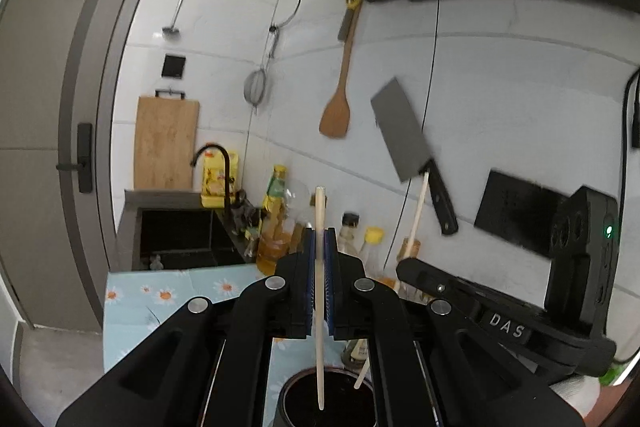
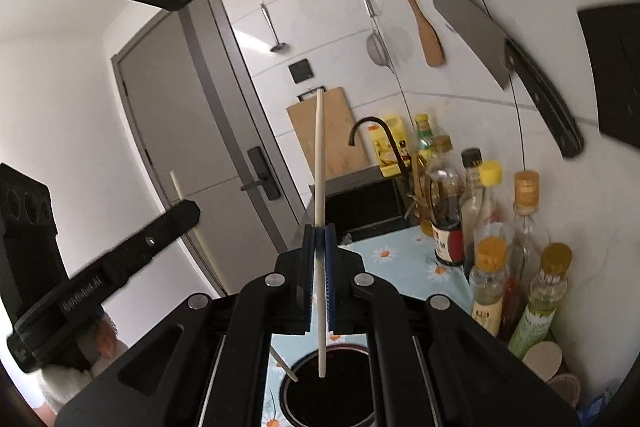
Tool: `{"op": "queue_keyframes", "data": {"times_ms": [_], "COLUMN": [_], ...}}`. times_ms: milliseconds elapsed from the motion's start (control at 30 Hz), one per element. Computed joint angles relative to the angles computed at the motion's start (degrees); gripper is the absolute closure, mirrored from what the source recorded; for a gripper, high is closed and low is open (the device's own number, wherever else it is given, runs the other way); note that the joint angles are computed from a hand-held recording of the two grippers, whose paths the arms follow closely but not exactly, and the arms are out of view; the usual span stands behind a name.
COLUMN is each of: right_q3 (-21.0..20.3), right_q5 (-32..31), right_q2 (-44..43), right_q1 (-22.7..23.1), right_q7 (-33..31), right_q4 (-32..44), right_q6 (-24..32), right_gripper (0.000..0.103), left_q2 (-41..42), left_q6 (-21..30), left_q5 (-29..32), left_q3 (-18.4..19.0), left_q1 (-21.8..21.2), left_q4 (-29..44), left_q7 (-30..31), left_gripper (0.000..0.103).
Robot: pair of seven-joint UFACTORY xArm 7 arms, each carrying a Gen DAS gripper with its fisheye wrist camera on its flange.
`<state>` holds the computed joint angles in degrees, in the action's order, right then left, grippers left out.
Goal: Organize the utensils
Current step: 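Lift both chopsticks and lower them into the black holder, then open both tools to release chopsticks into the holder and withdraw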
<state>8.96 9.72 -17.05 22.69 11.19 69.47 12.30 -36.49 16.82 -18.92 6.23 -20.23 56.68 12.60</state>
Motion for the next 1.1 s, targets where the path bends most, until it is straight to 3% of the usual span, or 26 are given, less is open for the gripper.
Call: {"op": "queue_keyframes", "data": {"times_ms": [367,567,700,833,933,1100], "right_q3": [1.6,2.7,3.9,3.4,2.7,2.5], "right_q5": [-2.2,-4.4,-7.2,-6.8,-5.8,-5.2], "right_q2": [1.4,1.2,0.7,-0.3,-1.2,-2.9], "right_q1": [-0.9,-1.6,-2.5,-1.8,-0.8,-0.4], "right_q7": [3.3,5.5,7.6,8.5,8.4,7.4], "right_q4": [-4.8,-6.9,-8.6,-9.5,-10.0,-10.4], "right_q6": [1.9,1.6,1.7,2.4,3.0,4.0], "right_gripper": [0.097,0.097,0.097,0.096,0.088,0.088], "left_q2": [-2.1,-2.5,-3.0,-4.2,-4.7,-6.0], "left_q6": [-0.9,0.0,1.9,3.5,5.2,7.0], "left_q5": [-2.1,-1.1,-2.5,-1.9,-1.6,-1.2], "left_q3": [0.8,-0.2,0.4,-0.6,-0.8,-1.0], "left_q1": [-1.3,0.4,0.7,2.0,2.5,3.4], "left_q4": [-6.5,-8.9,-9.9,-10.8,-10.8,-11.4], "left_q7": [-1.0,-3.0,-5.8,-7.8,-9.1,-10.5], "left_gripper": [0.1,0.1,0.099,0.099,0.098,0.094]}}
